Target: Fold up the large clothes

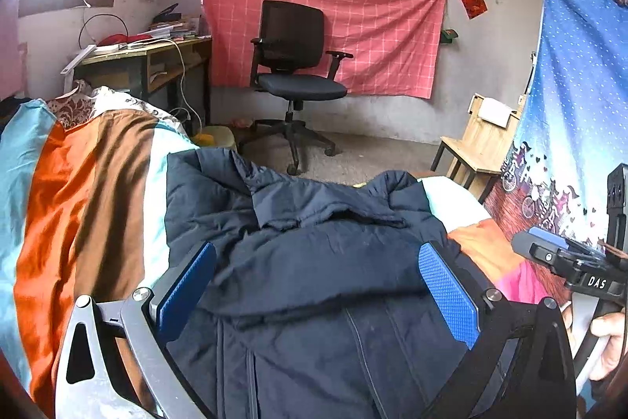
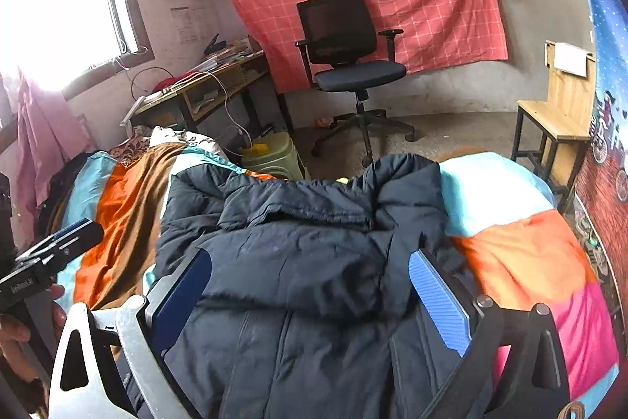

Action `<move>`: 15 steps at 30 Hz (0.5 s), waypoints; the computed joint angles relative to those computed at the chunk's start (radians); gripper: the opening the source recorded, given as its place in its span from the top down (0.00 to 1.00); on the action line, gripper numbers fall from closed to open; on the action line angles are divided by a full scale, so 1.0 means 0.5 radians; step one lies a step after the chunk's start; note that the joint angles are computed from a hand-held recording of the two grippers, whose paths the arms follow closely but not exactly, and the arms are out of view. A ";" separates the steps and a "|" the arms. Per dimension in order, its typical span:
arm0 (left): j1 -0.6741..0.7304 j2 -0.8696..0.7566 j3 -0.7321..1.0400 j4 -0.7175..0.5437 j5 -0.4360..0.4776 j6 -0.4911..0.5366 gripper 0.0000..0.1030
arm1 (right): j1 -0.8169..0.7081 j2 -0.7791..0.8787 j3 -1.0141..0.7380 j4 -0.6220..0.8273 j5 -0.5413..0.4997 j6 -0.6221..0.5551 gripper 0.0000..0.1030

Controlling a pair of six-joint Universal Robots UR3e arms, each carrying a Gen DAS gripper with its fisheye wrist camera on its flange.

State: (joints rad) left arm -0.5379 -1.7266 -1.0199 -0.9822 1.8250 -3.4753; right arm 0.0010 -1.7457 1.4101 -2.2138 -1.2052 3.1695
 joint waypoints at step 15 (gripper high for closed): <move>-0.500 0.285 -0.743 0.243 0.470 -0.307 0.02 | -0.196 -0.788 0.786 0.072 0.207 -0.328 0.00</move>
